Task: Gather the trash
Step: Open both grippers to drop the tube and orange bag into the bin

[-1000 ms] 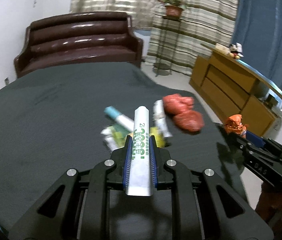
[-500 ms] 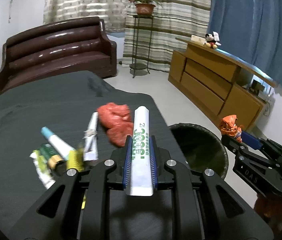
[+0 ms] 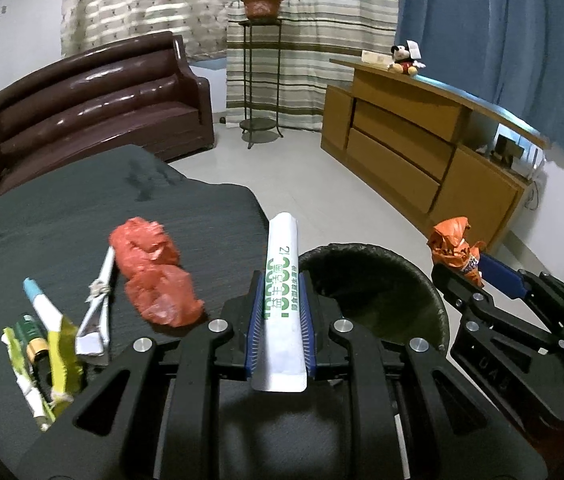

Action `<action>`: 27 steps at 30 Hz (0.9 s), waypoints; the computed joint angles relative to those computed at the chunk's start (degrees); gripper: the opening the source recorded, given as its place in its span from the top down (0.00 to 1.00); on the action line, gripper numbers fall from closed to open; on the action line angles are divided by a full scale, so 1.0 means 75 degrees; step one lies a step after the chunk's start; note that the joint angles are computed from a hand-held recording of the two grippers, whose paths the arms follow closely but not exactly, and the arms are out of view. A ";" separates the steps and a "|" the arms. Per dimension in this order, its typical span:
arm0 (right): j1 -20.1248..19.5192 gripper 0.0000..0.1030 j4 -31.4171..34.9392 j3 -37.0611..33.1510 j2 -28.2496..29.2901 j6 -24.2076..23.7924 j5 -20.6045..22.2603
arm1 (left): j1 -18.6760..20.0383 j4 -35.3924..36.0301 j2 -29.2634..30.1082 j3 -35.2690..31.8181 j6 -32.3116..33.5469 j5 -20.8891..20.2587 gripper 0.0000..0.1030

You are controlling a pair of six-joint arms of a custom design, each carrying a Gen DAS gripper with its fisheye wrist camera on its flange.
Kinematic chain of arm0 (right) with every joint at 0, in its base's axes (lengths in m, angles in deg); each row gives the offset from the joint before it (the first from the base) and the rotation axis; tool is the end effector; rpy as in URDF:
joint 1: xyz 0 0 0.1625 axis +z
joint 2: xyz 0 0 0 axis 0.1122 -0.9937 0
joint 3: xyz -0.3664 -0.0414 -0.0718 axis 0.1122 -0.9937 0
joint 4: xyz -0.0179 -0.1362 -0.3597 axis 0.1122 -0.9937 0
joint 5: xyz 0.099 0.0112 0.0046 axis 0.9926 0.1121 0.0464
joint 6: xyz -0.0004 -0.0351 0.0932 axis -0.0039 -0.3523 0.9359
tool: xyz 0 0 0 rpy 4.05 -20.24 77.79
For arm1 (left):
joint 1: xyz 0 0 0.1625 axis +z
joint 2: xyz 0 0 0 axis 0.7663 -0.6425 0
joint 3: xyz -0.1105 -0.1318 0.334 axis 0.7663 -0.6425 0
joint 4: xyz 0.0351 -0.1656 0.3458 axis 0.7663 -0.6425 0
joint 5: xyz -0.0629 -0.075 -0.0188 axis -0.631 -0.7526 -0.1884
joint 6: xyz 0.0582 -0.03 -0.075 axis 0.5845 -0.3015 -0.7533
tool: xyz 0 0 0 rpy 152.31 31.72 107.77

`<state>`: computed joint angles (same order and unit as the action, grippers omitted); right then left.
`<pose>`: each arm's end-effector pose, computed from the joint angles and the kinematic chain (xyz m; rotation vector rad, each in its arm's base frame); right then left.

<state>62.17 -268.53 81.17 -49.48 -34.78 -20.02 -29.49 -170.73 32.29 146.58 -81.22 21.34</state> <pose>0.0255 -0.3026 0.0953 0.6608 -2.3023 0.9804 -0.2082 -0.3135 -0.0726 0.3826 2.1869 -1.0322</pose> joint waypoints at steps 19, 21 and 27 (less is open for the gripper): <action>-0.0212 0.55 0.0673 -0.0255 -0.0307 0.0430 -0.0077 | 0.0508 0.0135 0.0395 -0.0875 0.0855 -0.0068 0.79; -0.0207 0.55 0.0656 -0.0252 -0.0348 0.0470 -0.0091 | 0.0501 0.0141 0.0393 -0.0871 0.0815 -0.0055 0.70; -0.0275 0.55 0.0590 -0.0204 -0.0373 0.0500 -0.0027 | 0.0526 0.0124 0.0383 -0.0858 0.0739 -0.0038 0.56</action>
